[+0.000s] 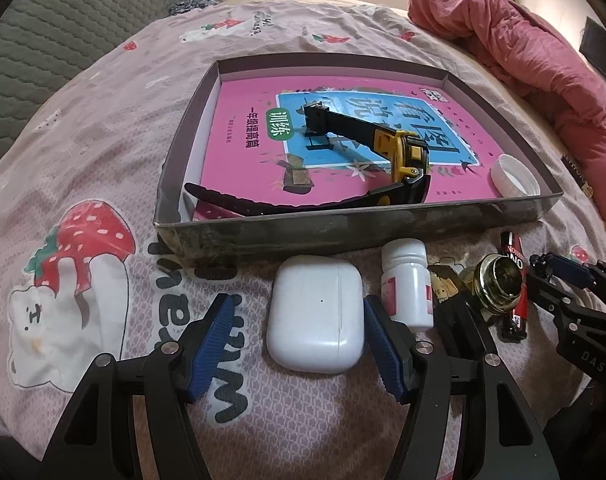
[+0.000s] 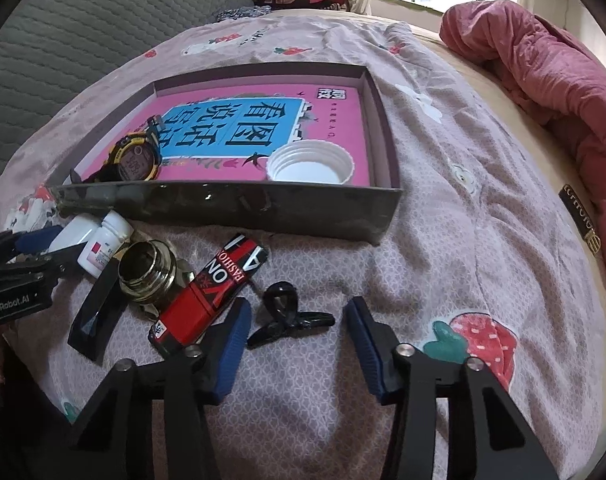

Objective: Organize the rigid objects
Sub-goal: 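Close the left tool on the earbud case while the right tool grasps the black claw clip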

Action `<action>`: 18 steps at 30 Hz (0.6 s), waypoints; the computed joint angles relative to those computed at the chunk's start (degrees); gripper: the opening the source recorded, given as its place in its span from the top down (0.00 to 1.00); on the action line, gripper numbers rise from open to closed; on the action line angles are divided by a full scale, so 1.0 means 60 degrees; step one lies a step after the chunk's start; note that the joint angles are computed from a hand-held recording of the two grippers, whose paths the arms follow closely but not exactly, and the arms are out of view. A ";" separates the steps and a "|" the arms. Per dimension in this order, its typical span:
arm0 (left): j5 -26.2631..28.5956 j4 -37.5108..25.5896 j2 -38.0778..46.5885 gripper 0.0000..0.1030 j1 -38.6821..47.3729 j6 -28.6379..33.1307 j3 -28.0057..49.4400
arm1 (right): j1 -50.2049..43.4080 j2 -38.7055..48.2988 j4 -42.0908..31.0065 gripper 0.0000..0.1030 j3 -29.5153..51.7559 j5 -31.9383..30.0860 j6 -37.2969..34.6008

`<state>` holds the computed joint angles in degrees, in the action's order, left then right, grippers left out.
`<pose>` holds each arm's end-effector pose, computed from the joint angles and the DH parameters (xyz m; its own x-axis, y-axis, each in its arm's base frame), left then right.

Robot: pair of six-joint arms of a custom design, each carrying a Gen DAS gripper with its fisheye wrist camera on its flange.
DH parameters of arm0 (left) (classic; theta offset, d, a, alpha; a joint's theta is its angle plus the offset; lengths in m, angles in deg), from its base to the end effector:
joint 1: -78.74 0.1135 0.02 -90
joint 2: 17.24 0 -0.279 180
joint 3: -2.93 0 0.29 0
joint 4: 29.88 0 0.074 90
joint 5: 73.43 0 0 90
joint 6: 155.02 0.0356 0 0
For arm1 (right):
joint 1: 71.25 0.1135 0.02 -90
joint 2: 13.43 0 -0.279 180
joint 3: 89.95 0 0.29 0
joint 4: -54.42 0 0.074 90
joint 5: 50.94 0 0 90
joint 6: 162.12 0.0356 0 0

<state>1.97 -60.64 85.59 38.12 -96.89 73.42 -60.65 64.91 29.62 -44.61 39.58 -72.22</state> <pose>0.2913 -0.2380 0.1337 -0.8618 0.0660 -0.5029 0.1041 0.9934 -0.0480 0.2608 0.0485 0.1361 -0.8314 -0.1574 -0.5329 -0.1806 0.9835 -0.0086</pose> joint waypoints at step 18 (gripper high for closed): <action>-0.0042 0.0222 0.0332 0.39 0.0024 0.0329 0.0193 | -0.0697 -0.0179 0.0065 0.66 -0.0018 -0.1100 0.0249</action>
<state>1.72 -59.31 87.58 38.26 -94.91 74.58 -64.83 63.83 30.01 -44.71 32.98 -70.72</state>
